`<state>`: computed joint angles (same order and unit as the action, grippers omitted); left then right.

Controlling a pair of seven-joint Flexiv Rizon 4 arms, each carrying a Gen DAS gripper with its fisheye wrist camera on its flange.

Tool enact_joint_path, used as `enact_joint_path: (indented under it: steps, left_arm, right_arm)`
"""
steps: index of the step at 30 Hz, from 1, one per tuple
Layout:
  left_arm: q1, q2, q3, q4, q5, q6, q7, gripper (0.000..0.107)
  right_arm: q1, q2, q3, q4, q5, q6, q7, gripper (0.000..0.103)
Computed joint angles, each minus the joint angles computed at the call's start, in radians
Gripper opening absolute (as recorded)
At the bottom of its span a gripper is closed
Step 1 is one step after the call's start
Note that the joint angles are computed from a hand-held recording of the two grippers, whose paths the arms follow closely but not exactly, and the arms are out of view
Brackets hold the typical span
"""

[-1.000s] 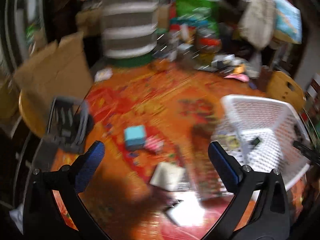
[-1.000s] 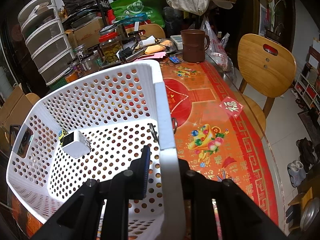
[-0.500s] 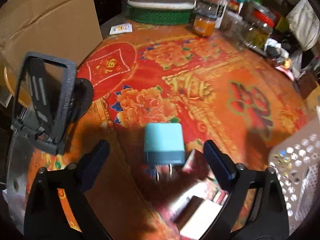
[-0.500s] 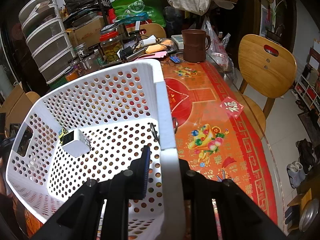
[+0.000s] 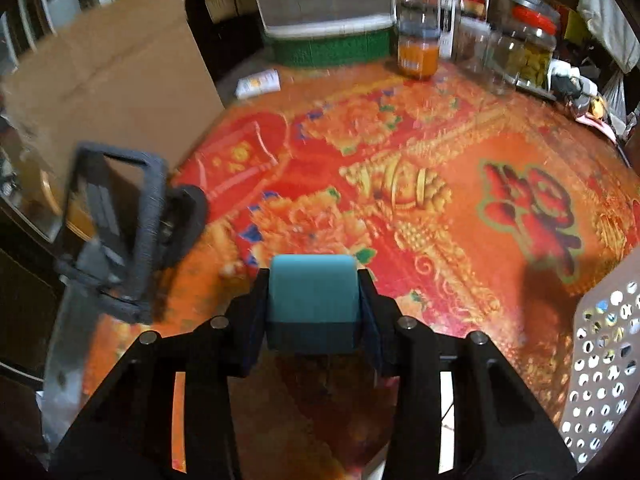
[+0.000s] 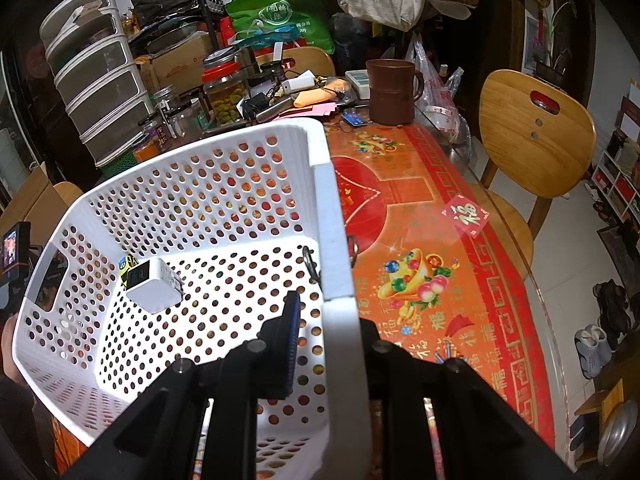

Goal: Organize rigid objects
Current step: 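Carry the teal charger over the basket and open the left tool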

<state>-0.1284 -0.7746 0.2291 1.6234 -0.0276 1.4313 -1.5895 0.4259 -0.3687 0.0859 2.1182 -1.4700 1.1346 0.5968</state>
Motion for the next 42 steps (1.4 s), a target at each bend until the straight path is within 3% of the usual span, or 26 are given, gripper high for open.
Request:
enact_joint_path:
  steps: [4, 13, 17, 21, 26, 33, 42]
  left_arm:
    - [-0.071, 0.080, 0.076, 0.082, 0.044, 0.090, -0.032, 0.039]
    - [-0.088, 0.333, -0.004, 0.287, 0.065, 0.203, 0.080, 0.039]
    - [-0.194, 0.399, 0.043, 0.322, 0.083, 0.207, 0.087, 0.039]
    - [-0.298, 0.419, 0.081, 0.313, 0.127, 0.173, 0.054, 0.039]
    - [-0.361, 0.408, 0.078, 0.277, 0.202, 0.111, -0.018, 0.039]
    - [-0.301, 0.361, -0.038, 0.235, 0.229, 0.030, -0.045, 0.039]
    - [-0.258, 0.315, -0.097, 0.217, 0.219, 0.005, -0.030, 0.039]
  right_arm:
    - [0.000, 0.000, 0.000, 0.000, -0.004, 0.001, 0.004, 0.017]
    - [-0.004, 0.002, 0.001, 0.000, -0.013, 0.003, 0.010, 0.017]
    - [-0.005, 0.002, 0.002, 0.001, -0.012, 0.003, 0.009, 0.017]
    - [-0.006, 0.003, 0.001, 0.001, -0.016, 0.007, 0.012, 0.017]
    - [-0.009, 0.003, 0.002, 0.000, -0.015, 0.009, 0.009, 0.017]
    - [-0.010, 0.003, 0.001, -0.001, -0.020, 0.013, 0.015, 0.017]
    - [-0.015, 0.000, 0.000, -0.002, -0.036, 0.022, 0.027, 0.017]
